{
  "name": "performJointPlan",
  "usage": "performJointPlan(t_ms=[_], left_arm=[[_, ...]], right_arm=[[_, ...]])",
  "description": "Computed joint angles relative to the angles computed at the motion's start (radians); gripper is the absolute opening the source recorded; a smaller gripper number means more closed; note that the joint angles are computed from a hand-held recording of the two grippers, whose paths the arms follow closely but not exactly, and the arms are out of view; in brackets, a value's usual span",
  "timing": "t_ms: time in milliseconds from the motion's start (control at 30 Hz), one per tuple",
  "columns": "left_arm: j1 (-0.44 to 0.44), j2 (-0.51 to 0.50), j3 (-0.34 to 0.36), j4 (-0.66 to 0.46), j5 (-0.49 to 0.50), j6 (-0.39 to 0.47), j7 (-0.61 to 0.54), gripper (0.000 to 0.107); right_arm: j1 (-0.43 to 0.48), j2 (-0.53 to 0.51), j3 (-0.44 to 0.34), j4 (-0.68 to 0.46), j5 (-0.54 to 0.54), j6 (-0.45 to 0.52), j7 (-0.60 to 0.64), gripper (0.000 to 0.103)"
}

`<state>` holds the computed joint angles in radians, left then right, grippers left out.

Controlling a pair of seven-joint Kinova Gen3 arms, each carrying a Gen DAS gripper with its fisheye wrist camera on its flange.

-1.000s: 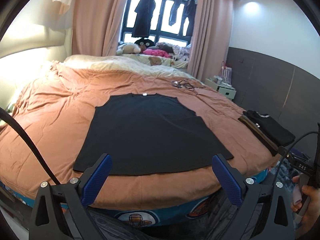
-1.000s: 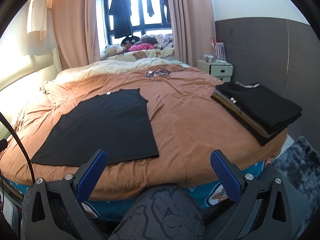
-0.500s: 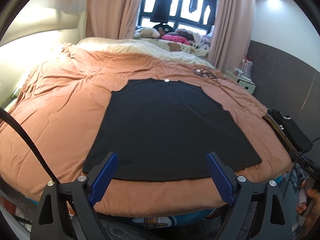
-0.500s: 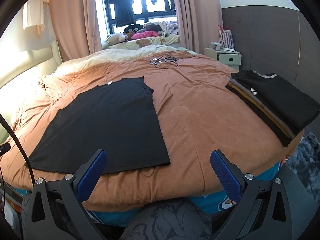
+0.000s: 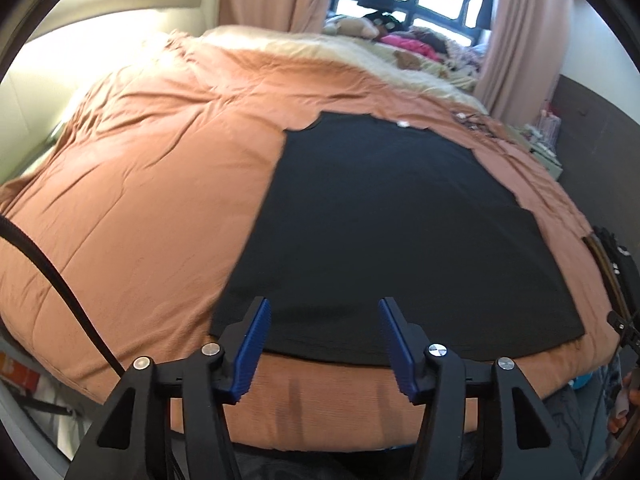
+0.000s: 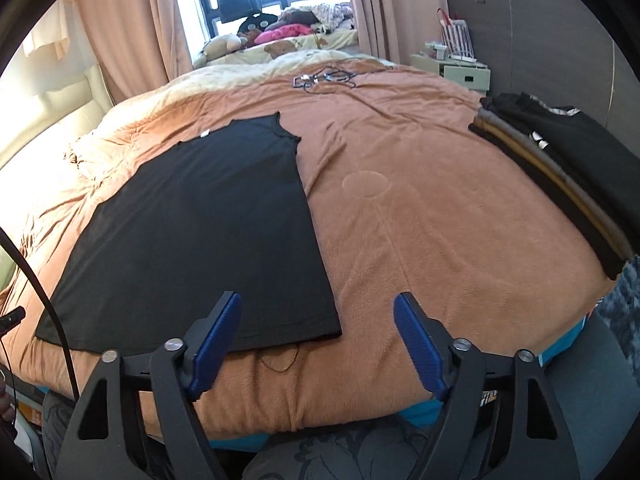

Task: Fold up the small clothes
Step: 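Lower both tools to the T-shirt hem and close them on it, then lift the hem with both tools and fold it toward the collar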

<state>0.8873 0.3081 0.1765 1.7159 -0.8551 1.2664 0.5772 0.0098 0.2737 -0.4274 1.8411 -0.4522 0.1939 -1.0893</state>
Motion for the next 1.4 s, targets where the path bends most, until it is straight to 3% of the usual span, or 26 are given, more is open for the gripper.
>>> performJointPlan(t_ms=[200, 333, 467, 567, 700, 900, 1000, 1100, 1200, 1300, 1400], left_arm=[[-0.036, -0.029, -0.002, 0.079, 0.055, -0.038, 0.048, 0.051], [-0.067, -0.052, 0.004, 0.132, 0.087, -0.082, 0.074, 0.046], [-0.084, -0.056, 0.008, 0.156, 0.102, -0.102, 0.093, 0.044], [-0.107, -0.07, 0.006, 0.191, 0.107, -0.166, 0.109, 0.033], [-0.127, -0.076, 0.003, 0.219, 0.111, -0.218, 0.125, 0.032], [-0.128, -0.064, -0.002, 0.22, 0.099, -0.214, 0.146, 0.031], [-0.129, -0.063, -0.009, 0.228, 0.093, -0.219, 0.171, 0.02], [-0.132, -0.076, -0.011, 0.243, 0.085, -0.235, 0.204, 0.01], [-0.127, -0.08, -0.001, 0.242, 0.079, -0.219, 0.214, 0.007], [-0.113, -0.078, 0.008, 0.238, 0.069, -0.199, 0.232, 0.007], [-0.096, -0.081, 0.015, 0.233, 0.051, -0.177, 0.265, 0.006]], right_arm=[[-0.069, 0.031, 0.086, -0.063, 0.044, 0.058, -0.041, 0.07], [-0.085, 0.061, 0.112, -0.105, 0.052, 0.103, -0.068, 0.059], [-0.135, 0.08, 0.165, -0.131, 0.09, 0.125, -0.121, 0.057], [-0.12, 0.101, 0.157, -0.161, 0.085, 0.165, -0.13, 0.052], [-0.053, 0.133, 0.109, -0.187, 0.017, 0.208, -0.088, 0.049], [0.056, 0.194, 0.023, -0.231, -0.144, 0.261, 0.032, 0.049], [0.069, 0.218, 0.02, -0.251, -0.197, 0.287, 0.074, 0.048], [0.083, 0.239, 0.017, -0.269, -0.247, 0.332, 0.116, 0.037], [0.102, 0.249, 0.014, -0.262, -0.3, 0.363, 0.175, 0.028], [0.108, 0.256, 0.032, -0.266, -0.337, 0.385, 0.205, 0.006], [0.148, 0.253, 0.023, -0.259, -0.416, 0.418, 0.264, 0.003]])
